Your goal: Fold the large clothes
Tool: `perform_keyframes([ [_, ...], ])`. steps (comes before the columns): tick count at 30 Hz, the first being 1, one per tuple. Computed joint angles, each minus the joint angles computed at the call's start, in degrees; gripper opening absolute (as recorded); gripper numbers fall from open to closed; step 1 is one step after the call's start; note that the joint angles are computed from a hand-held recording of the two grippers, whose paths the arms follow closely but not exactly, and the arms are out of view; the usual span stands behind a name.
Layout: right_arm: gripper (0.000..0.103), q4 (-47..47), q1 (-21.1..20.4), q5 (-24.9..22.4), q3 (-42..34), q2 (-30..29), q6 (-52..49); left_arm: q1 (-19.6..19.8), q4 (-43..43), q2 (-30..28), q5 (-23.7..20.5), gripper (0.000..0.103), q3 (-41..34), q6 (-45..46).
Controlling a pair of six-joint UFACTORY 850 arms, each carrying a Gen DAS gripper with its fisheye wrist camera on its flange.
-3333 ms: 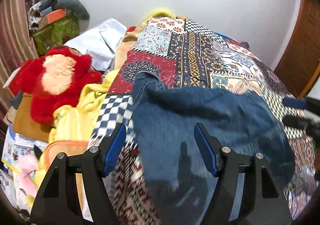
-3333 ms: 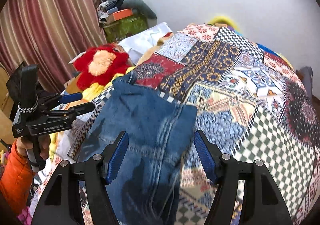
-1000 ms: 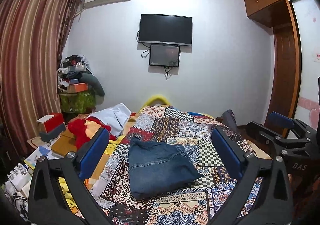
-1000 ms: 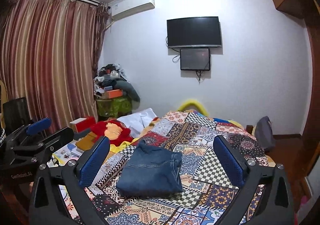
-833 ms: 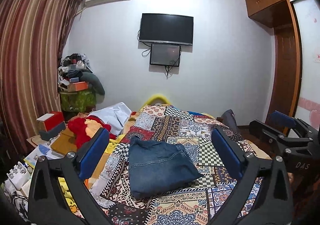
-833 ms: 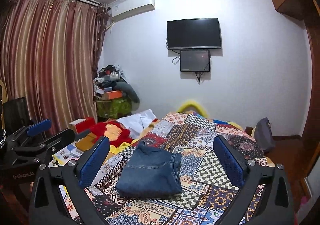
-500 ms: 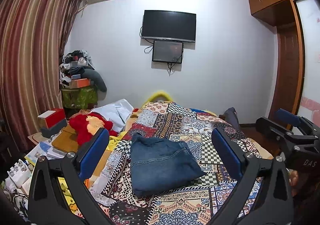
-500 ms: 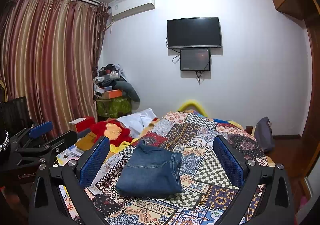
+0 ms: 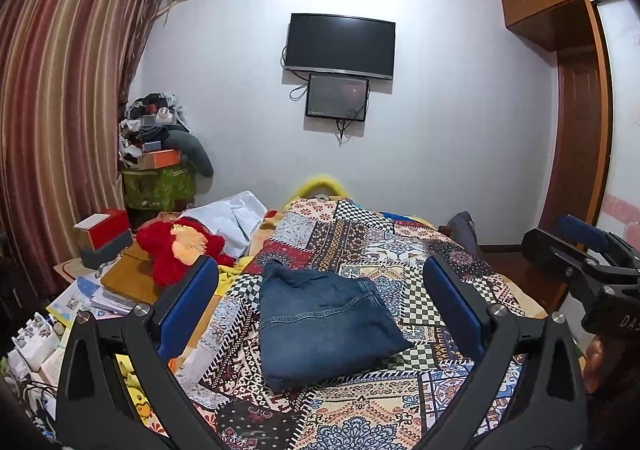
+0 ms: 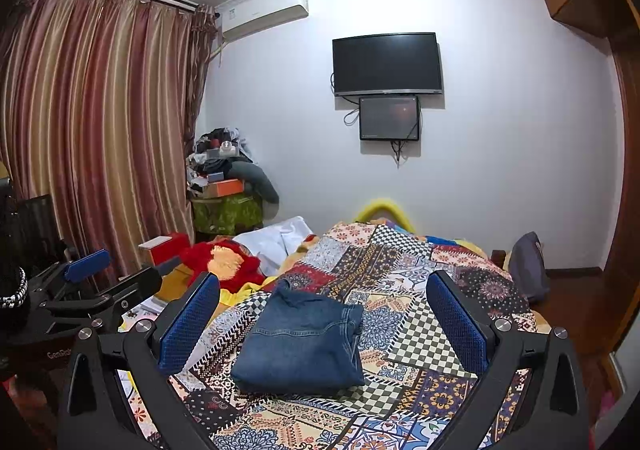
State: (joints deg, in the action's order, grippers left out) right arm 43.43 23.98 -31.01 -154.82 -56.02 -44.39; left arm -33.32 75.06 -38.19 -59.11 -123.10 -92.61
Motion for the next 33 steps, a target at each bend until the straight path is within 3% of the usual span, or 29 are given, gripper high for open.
perform_keyframes([
  [15, 0.103, -1.33, 0.00, -0.91, -2.80, -1.53, 1.73, 0.21, -0.22, 0.29, 1.30, 0.103, 0.56, -0.03],
  [33, 0.103, -0.33, 0.23, 0.97, 1.23, 0.71, 1.11, 0.15, -0.55, -0.36, 2.87, 0.103, -0.68, 2.71],
])
